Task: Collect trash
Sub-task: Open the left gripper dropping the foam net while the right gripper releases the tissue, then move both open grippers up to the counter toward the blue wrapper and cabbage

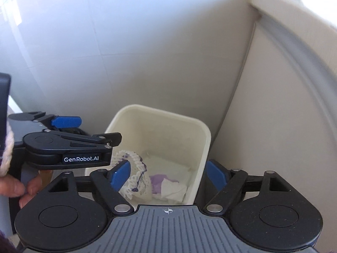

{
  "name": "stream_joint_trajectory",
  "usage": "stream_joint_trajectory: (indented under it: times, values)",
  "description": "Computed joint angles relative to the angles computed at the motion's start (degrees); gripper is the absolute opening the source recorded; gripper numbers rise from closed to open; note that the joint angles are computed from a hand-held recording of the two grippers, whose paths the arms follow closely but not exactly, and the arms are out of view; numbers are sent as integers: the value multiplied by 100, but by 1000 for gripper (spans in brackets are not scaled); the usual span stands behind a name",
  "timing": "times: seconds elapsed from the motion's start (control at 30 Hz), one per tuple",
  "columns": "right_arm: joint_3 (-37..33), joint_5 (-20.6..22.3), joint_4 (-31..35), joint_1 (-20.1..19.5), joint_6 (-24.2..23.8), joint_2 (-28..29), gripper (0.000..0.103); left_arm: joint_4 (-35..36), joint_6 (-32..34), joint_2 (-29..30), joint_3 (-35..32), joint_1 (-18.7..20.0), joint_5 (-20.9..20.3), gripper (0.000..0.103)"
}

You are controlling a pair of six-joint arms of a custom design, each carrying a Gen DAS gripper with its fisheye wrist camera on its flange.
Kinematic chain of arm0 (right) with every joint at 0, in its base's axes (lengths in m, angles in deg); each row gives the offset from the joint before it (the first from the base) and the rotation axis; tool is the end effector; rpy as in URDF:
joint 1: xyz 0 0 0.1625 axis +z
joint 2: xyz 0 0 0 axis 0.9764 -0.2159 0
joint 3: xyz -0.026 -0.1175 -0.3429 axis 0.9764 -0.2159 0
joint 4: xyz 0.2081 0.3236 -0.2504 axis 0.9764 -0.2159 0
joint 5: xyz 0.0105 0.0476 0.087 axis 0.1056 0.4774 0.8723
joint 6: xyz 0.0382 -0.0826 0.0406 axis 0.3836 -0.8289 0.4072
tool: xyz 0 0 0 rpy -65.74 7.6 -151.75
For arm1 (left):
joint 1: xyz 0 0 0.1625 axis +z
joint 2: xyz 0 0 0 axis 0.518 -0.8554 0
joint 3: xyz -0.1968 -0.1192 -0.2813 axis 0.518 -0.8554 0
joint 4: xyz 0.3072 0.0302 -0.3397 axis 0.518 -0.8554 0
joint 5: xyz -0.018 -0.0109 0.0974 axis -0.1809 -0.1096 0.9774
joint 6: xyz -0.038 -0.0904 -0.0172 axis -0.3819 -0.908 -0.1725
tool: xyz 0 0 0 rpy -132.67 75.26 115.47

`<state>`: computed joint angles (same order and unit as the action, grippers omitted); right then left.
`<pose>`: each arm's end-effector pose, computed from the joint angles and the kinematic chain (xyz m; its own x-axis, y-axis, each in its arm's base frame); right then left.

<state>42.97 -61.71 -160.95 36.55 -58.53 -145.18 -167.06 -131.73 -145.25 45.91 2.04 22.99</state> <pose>0.3007 -0.4613 0.1697 -0.5320 -0.6235 0.5729 -0.7946 0.6014 -0.0833 -0.2429 -0.4199 0.2278 -0.7426 -0.1714 -0.6474 0.3238 0.7543 -0.5711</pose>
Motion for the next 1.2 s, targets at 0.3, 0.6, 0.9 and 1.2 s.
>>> stream_joint_trajectory:
  times: [0.3,0.6,0.9,1.2]
  values:
    - [-58,-363,109,634,-922,-597,88,1056,-182,168,-639,-348,34,97]
    - [-460,-696,66,902,-691,-1104,97,584,564,503,-1093,-712,227,102]
    - [-906,-970,-218,614,-593,-1271,97,-1396,2094,1240,-1362,-785,367,102]
    - [-1258,-1434,-1076,205,-507,-1115,97,-3220,3620,2346,-2018,-810,127,102]
